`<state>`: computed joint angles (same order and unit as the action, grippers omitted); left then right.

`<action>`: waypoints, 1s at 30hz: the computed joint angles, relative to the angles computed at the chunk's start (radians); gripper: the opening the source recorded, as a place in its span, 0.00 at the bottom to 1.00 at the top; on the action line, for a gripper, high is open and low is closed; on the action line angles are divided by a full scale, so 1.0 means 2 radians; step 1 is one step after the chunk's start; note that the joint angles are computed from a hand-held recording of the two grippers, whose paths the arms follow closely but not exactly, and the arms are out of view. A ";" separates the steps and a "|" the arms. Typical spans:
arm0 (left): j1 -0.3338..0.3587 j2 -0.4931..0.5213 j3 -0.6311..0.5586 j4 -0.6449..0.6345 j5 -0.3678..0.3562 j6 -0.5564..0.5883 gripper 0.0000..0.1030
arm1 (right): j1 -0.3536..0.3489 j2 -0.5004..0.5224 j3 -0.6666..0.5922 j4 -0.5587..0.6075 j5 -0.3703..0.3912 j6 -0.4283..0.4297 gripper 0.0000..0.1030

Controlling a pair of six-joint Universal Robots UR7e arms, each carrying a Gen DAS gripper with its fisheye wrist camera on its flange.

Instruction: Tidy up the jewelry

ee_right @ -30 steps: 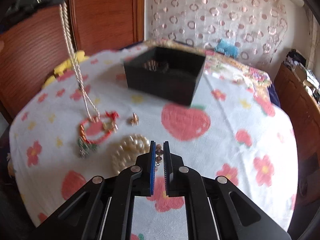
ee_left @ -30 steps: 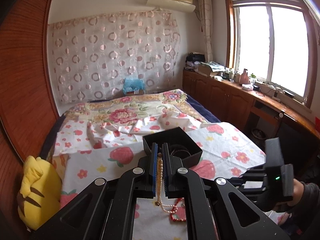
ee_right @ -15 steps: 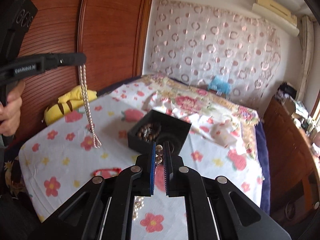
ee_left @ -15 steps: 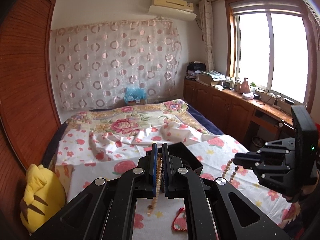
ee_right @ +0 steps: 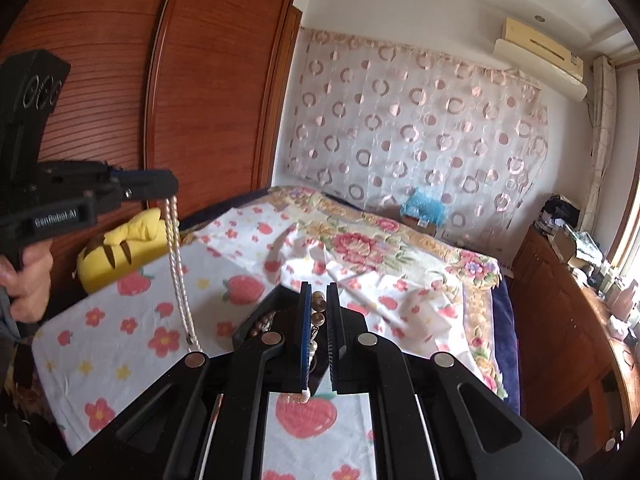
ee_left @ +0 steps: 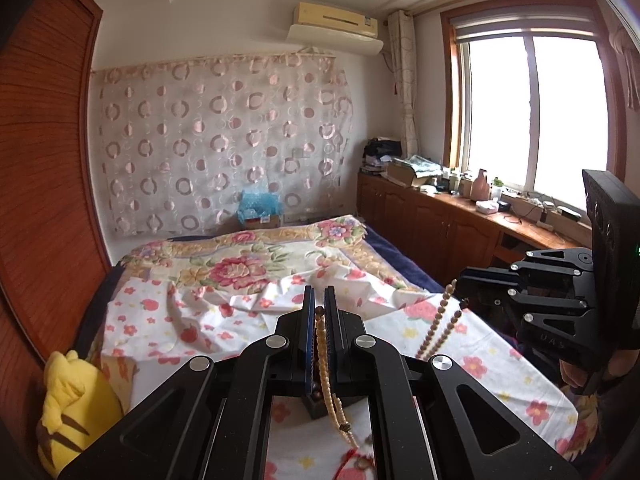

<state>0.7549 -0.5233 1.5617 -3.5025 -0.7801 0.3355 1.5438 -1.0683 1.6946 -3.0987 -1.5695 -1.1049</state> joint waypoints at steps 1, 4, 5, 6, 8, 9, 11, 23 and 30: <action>0.002 0.003 -0.008 0.003 -0.004 0.003 0.04 | 0.000 0.001 -0.006 0.004 0.003 0.002 0.08; 0.006 0.010 -0.029 0.011 -0.015 0.004 0.04 | 0.001 0.008 -0.026 0.017 0.011 0.009 0.08; 0.008 0.012 -0.036 0.014 -0.018 0.006 0.04 | 0.002 0.011 -0.034 0.023 0.013 0.011 0.08; 0.009 0.014 -0.042 0.016 -0.020 0.008 0.04 | 0.002 0.014 -0.039 0.027 0.016 0.013 0.08; 0.012 0.018 -0.055 0.022 -0.026 0.009 0.04 | 0.004 0.019 -0.050 0.033 0.018 0.014 0.08; 0.014 0.019 -0.060 0.026 -0.030 0.007 0.04 | 0.005 0.021 -0.053 0.035 0.018 0.014 0.08; 0.017 0.022 -0.072 0.036 -0.035 0.005 0.04 | 0.007 0.025 -0.066 0.044 0.022 0.015 0.08; 0.038 0.047 -0.134 0.106 -0.051 -0.016 0.04 | 0.017 0.065 -0.148 0.094 0.031 0.019 0.08; 0.064 0.063 -0.145 0.174 -0.057 -0.067 0.04 | 0.014 0.110 -0.200 0.126 0.008 0.020 0.08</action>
